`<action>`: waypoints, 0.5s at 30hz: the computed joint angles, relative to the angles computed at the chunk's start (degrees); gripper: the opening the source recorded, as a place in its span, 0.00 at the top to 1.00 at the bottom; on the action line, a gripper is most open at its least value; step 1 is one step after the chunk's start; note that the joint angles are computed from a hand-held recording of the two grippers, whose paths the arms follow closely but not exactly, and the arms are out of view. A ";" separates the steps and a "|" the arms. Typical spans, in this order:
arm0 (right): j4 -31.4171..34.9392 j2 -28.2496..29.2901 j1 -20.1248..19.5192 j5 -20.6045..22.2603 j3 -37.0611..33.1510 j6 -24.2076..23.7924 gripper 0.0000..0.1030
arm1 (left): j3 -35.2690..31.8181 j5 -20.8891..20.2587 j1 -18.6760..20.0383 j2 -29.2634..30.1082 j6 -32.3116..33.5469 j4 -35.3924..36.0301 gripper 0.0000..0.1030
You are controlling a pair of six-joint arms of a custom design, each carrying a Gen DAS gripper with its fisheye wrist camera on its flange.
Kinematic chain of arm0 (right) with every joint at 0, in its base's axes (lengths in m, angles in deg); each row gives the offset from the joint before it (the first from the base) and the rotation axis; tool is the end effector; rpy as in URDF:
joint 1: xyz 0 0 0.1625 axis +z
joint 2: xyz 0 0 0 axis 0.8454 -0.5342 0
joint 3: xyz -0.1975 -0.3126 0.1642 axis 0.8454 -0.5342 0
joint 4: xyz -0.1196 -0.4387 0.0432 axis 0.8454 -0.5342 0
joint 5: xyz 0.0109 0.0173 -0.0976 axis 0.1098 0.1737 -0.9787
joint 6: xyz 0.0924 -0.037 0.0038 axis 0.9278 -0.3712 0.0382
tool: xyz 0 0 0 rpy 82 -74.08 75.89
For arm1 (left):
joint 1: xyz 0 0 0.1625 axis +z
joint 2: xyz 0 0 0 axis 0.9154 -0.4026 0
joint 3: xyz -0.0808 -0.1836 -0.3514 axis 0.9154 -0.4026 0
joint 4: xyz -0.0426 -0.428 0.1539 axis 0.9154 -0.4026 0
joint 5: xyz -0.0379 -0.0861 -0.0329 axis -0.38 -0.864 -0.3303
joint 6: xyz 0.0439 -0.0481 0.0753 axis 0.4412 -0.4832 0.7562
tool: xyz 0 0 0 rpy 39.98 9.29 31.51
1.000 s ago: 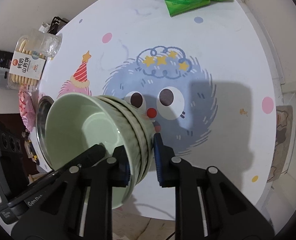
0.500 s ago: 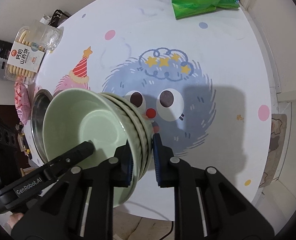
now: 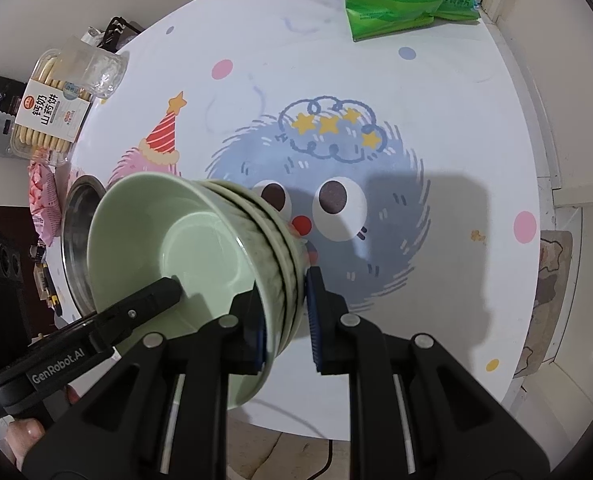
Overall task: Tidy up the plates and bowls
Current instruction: 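Lift the stacked green bowls with both grippers and carry them over the large steel bowl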
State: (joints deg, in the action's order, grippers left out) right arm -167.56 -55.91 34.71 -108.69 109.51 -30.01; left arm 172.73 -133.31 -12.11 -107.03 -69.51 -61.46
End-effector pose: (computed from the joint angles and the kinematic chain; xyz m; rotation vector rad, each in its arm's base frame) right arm 0.1046 -0.4757 0.1725 -0.7671 -2.5632 0.4813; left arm -0.2517 -0.6053 0.0182 0.3324 2.7442 0.3785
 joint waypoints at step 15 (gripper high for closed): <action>2.14 -1.27 1.62 -1.93 -1.69 -0.06 0.81 | -2.32 0.23 -1.12 0.21 0.62 0.74 0.79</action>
